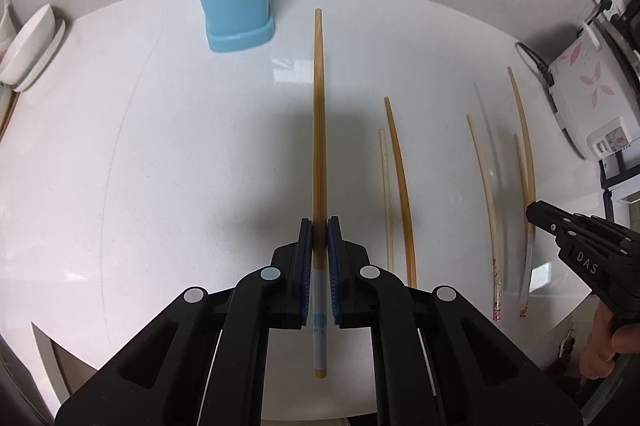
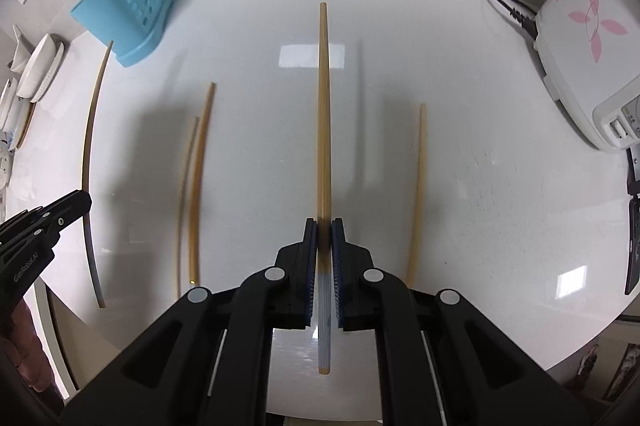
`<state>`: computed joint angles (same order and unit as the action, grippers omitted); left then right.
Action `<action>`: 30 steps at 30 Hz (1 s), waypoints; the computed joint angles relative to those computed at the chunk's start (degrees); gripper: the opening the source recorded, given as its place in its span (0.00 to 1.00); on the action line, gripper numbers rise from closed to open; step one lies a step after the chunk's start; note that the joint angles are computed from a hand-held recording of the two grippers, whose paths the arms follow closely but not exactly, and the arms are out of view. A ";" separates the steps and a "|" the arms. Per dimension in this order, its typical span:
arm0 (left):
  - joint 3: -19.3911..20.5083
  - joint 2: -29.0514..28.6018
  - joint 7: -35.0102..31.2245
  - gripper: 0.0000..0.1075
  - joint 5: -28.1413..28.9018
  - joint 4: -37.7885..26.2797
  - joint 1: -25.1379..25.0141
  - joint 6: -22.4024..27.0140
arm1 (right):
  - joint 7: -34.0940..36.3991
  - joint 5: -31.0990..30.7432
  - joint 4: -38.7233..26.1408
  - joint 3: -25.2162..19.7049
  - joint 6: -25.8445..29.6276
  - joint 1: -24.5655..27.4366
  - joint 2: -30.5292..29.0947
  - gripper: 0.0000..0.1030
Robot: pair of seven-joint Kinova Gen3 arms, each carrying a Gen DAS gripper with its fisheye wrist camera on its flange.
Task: Organize utensils
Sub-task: 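Lift both held chopsticks upright and carry them over the blue holder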
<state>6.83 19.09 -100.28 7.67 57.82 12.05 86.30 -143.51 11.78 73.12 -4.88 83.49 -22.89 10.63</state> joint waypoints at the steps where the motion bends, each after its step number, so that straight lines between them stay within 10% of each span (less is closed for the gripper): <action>1: 0.09 -0.28 -0.13 0.07 0.73 -0.25 -0.43 0.01 | -0.23 0.27 -0.40 -0.05 -0.10 -0.20 -0.02 0.07; 30: 1.03 8.78 -5.88 0.07 9.68 -21.97 -8.73 1.80 | -3.42 10.82 -25.47 4.31 2.64 -9.96 11.38 0.07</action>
<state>7.86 27.87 -106.16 17.35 35.85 3.32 88.09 -146.94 22.60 47.65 -0.56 86.13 -32.85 22.01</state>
